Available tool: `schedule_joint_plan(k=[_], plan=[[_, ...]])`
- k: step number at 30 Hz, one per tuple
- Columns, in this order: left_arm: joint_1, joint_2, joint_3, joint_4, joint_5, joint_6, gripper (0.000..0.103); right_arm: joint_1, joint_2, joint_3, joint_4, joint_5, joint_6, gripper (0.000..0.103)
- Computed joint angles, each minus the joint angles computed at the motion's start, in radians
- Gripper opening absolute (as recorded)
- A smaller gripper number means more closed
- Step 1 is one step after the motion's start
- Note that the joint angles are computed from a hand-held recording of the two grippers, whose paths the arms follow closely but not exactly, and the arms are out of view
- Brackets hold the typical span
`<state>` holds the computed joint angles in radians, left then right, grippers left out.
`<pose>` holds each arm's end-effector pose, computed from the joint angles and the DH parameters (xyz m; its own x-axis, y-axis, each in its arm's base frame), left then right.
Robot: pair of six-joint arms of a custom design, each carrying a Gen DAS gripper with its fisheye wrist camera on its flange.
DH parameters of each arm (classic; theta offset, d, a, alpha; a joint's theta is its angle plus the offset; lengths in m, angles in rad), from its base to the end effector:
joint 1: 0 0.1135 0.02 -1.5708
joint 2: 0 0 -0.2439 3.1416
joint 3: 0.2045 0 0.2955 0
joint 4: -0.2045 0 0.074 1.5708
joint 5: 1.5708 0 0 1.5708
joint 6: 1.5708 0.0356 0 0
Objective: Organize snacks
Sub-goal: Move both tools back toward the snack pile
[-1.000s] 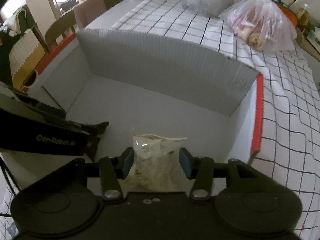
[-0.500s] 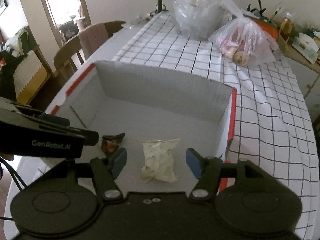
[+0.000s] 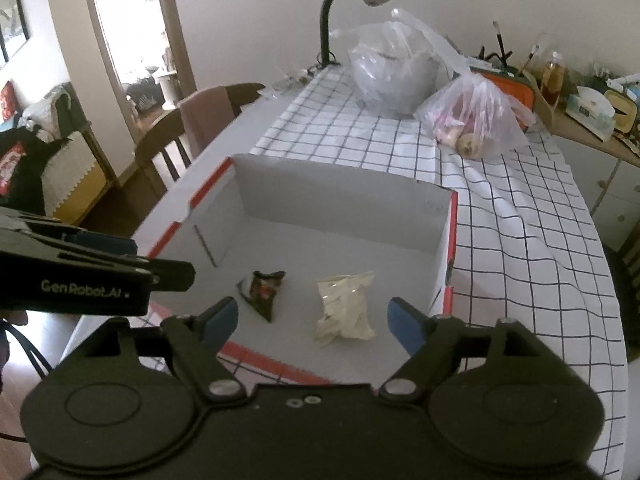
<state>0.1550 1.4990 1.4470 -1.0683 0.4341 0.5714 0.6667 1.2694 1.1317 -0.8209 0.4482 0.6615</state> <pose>0.3391 0.0378 0.3060 -0.7260 0.3832 -0.5710 0.5154 0.8529 -0.0830 0.2480 0.1755 0.2793 -0.7296 0.1303 -0.6713 0.1098 0.9913 0.0732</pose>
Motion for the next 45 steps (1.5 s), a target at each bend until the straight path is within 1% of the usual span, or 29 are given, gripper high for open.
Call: schedule_joint_plan(k=[8, 12, 14, 18, 22, 24, 27, 29, 32, 35, 41, 45], plan=[[0.092, -0.116, -0.076, -0.030, 0.085, 0.086, 0.066, 0.127, -0.077, -0.023, -0.045, 0.090, 0.080, 0.087], [0.147, -0.166, -0.113, -0.053, 0.127, 0.141, 0.067, 0.196, -0.100, -0.031, -0.066, 0.139, 0.122, 0.092], [0.176, -0.178, -0.125, -0.069, 0.149, 0.168, 0.069, 0.226, -0.110, -0.036, -0.074, 0.158, 0.138, 0.094], [0.236, -0.198, -0.154, -0.095, 0.177, 0.221, 0.070, 0.285, -0.122, -0.044, -0.096, 0.199, 0.179, 0.097], [0.284, -0.220, -0.190, -0.092, 0.193, 0.250, 0.071, 0.350, -0.126, -0.055, -0.128, 0.276, 0.244, 0.098], [0.308, -0.220, -0.199, -0.105, 0.204, 0.269, 0.072, 0.377, -0.137, -0.069, -0.128, 0.293, 0.264, 0.099], [0.339, -0.226, -0.219, -0.117, 0.218, 0.297, 0.076, 0.410, -0.154, -0.098, -0.124, 0.311, 0.297, 0.102], [0.361, -0.226, -0.233, -0.125, 0.227, 0.320, 0.080, 0.430, -0.164, -0.117, -0.127, 0.320, 0.324, 0.103], [0.386, -0.216, -0.254, -0.134, 0.218, 0.345, 0.081, 0.451, -0.173, -0.148, -0.133, 0.321, 0.364, 0.103], [0.407, -0.210, -0.289, -0.132, 0.197, 0.378, 0.081, 0.494, -0.184, -0.196, -0.139, 0.336, 0.434, 0.103], [0.413, -0.204, -0.364, -0.091, 0.121, 0.404, 0.081, 0.541, -0.191, -0.294, -0.188, 0.290, 0.561, 0.103], [0.400, -0.171, -0.381, -0.078, 0.072, 0.423, 0.081, 0.532, -0.216, -0.352, -0.195, 0.262, 0.591, 0.103]])
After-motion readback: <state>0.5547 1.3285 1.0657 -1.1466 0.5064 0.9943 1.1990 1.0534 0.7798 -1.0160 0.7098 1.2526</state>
